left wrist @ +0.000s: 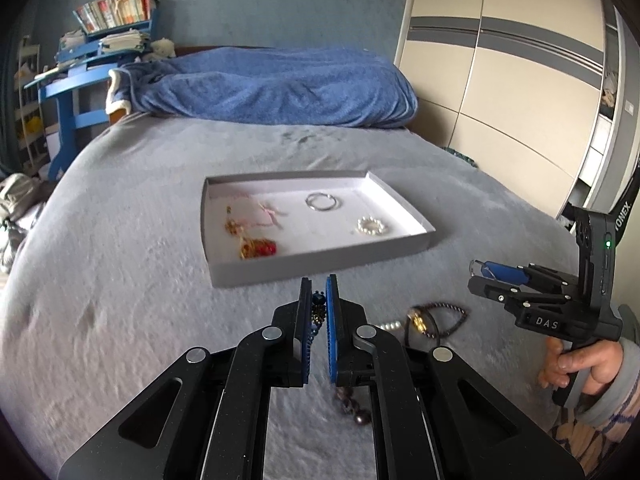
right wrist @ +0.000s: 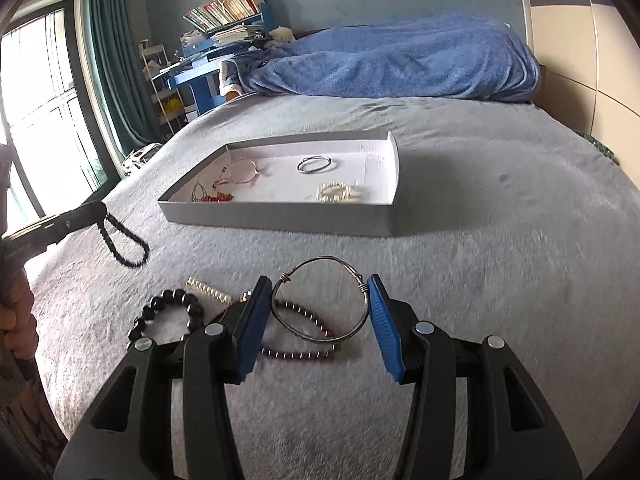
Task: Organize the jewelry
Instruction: 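Lift the blue bracelet with the left tool while the right tool grips and lifts the bangle, then carry the blue bracelet and silver bangle into the tray and open both tools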
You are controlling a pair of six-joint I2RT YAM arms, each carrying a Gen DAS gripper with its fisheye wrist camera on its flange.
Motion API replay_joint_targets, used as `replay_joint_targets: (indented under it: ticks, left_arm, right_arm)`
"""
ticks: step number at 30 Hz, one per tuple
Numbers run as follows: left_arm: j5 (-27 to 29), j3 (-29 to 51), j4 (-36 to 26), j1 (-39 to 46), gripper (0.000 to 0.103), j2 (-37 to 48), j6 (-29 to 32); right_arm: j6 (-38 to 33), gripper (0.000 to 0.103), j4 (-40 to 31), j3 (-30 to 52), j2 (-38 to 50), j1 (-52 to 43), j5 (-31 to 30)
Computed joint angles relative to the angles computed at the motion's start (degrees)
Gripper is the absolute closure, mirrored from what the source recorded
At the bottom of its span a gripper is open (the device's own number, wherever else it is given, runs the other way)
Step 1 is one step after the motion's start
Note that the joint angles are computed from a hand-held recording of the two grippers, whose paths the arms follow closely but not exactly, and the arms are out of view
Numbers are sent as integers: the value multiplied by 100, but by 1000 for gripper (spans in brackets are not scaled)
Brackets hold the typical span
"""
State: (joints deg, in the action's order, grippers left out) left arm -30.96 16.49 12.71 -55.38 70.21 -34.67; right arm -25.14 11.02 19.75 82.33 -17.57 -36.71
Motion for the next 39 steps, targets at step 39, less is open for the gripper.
replay_joint_targets:
  ticks: [39]
  left_arm:
    - [1962,3279,493,2014,96,3841,1457]
  right_arm:
    - [745,54,-1217,4187,3526,2077,1843]
